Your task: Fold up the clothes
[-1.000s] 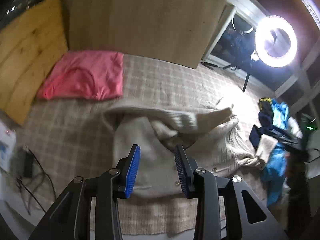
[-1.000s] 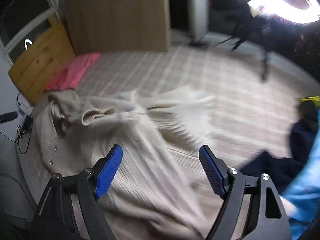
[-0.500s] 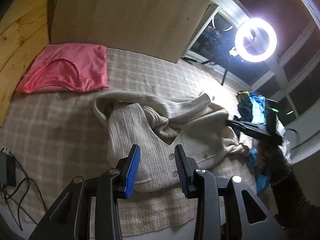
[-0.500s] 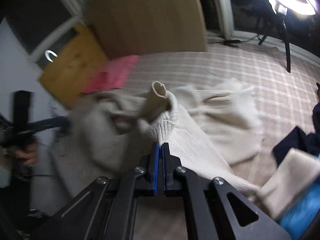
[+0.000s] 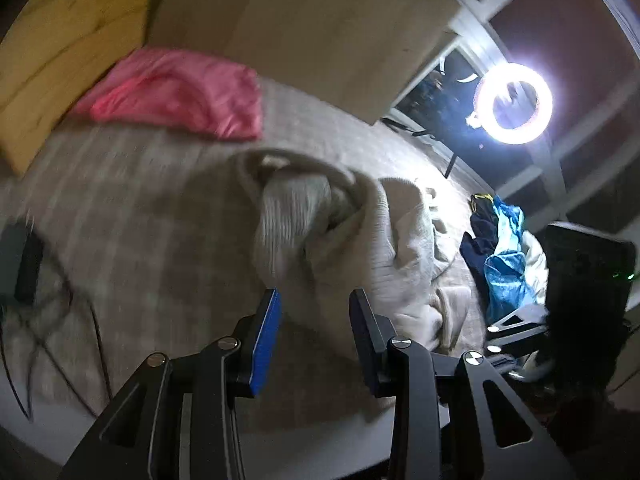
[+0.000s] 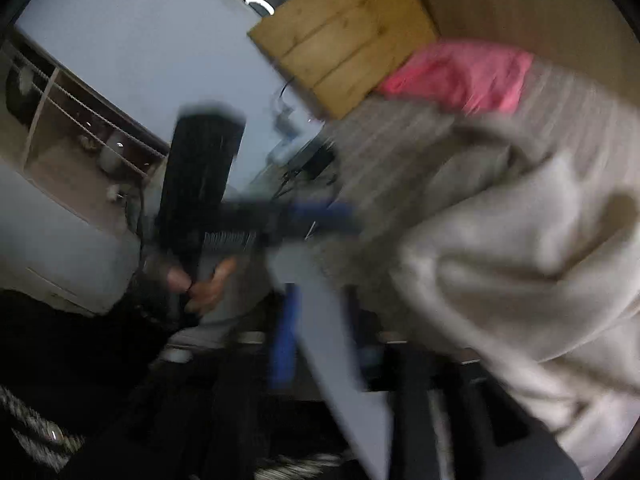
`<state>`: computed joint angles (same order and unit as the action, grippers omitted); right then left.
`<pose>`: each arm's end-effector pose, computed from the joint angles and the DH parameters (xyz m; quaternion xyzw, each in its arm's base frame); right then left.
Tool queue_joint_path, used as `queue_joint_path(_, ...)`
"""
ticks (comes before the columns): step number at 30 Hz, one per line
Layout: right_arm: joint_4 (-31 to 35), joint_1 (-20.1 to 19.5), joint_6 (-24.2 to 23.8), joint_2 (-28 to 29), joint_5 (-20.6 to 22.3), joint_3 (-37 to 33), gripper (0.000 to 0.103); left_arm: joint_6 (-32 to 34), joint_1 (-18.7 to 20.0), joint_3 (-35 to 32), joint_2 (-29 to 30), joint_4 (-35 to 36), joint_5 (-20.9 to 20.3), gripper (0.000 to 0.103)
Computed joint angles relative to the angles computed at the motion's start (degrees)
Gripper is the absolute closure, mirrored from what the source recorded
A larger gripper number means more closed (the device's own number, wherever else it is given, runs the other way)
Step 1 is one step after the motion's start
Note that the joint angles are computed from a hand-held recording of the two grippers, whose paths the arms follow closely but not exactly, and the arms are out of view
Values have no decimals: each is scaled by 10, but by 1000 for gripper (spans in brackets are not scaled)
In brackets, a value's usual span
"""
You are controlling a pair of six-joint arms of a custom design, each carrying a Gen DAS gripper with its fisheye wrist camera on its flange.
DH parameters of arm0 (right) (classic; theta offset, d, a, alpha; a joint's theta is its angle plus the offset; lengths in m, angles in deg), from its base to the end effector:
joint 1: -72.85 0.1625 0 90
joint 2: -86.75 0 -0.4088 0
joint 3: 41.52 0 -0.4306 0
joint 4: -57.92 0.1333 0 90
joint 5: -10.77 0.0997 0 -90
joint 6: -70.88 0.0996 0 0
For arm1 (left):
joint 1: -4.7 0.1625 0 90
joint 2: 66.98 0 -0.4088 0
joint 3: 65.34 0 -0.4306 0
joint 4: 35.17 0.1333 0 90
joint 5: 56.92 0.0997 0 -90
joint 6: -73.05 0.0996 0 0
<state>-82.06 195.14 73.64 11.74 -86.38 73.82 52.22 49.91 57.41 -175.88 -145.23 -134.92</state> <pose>0.3954 -0.3994 0.1980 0.2484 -0.9630 0.0988 0.0340 -0.1692 -0.3891 0.3601 0.2006 0.9726 -0.1018 0.0585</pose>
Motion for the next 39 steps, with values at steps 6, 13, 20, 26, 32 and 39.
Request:
queue_joint_path(6,-31,-64,-42,16,-144,-66,42,-59,-37,59,-9,-20,27,46)
queue_joint_path(13,-15,-146,-50,94,-161,-149,42,-119,-32,86,88,-107,89,84)
queue_joint_path(20,48,-138,-103,150,-123,-204,34,-164,-106,131,-64,-94,93,94)
queue_joint_path(26,163,-138,-112,254,-79,-289,34,-346,-229,159,-232,108,161,94)
queue_joint_path(32,126,-144,-145,256,26,-259,95,-422,-268,171,-261,153,186,95)
queue_joint_path(39,-45,-118,-183,125,37,-156,97,-375,-286,130,-200,104,221,95)
